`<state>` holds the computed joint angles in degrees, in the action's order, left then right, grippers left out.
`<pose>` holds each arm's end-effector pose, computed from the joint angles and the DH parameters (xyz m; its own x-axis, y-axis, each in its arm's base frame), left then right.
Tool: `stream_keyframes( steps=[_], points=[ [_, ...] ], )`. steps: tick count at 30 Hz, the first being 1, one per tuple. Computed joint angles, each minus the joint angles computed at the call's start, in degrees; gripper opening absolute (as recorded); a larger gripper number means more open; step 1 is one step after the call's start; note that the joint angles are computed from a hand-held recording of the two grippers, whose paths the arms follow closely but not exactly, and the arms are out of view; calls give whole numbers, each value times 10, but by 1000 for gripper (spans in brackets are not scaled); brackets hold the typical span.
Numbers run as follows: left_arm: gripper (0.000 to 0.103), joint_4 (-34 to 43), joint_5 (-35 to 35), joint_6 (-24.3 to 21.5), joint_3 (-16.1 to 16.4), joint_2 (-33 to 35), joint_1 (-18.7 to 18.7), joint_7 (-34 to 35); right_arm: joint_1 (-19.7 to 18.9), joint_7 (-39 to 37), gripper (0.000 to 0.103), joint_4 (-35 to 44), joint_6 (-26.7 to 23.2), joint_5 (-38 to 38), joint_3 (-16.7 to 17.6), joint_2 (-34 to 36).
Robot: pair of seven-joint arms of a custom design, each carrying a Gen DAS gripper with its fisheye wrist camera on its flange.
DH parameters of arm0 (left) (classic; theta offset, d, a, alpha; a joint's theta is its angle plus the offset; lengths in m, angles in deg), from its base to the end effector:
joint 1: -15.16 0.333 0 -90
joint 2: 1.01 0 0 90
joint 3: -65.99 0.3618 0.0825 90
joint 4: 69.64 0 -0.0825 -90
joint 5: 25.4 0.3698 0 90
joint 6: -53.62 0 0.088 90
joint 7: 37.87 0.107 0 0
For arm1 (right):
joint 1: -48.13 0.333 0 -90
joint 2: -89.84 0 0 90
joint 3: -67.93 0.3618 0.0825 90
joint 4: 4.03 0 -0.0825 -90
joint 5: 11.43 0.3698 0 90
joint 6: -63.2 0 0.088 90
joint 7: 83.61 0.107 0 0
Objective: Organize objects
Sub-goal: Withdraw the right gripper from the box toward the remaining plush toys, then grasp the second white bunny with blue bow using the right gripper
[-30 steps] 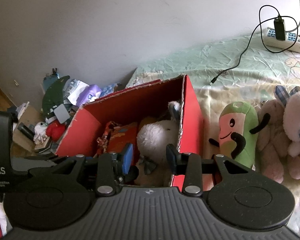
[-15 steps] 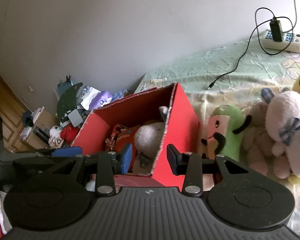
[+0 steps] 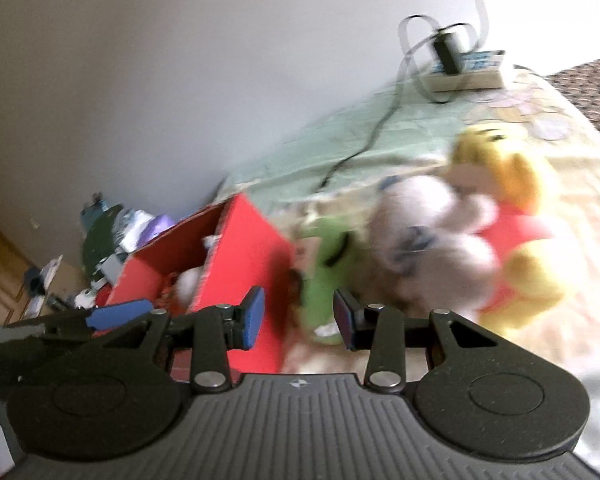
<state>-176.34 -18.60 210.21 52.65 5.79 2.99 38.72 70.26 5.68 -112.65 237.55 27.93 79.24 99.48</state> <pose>0.5730 -0.2694 0.5945 -0.3139 -0.9462 0.0789 -0.7088 0.1782 -0.6826 0.5624 0.3014 0.5717 0.1736 -0.7981 -0.5770 -0.7308 0.2884 -0.6187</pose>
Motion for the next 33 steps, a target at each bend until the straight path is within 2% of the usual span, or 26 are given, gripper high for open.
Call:
stream_keyframes(
  steps=[7, 10, 12, 16, 19, 23, 26, 33],
  points=[
    [95, 62, -134, -29, -50, 70, 7, 91, -5, 52, 43, -47, 12, -58, -38, -27],
    [95, 92, -152, -48, -56, 100, 2, 95, -14, 66, 47, -47, 2, -73, -45, -26],
    [97, 109, -163, -57, -61, 118, 2, 100, -29, 38, 47, -42, -3, -49, -33, -23],
    [98, 148, -197, -84, -77, 150, 10, 120, -40, 6, 47, -22, -13, -41, -30, -9],
    [98, 170, -197, -94, -74, 166, 3, 112, -45, -7, 48, 0, -21, -46, -30, 9],
    [98, 198, -184, -111, -66, 186, -6, 93, -56, -23, 52, 34, -54, -36, -26, 35],
    [98, 222, -184, -122, -67, 205, -7, 85, -48, -5, 54, 49, -67, -58, -37, 51],
    [93, 275, -175, -154, -69, 245, -8, 83, -82, -64, 54, 105, -137, 6, -5, 87]
  ],
)
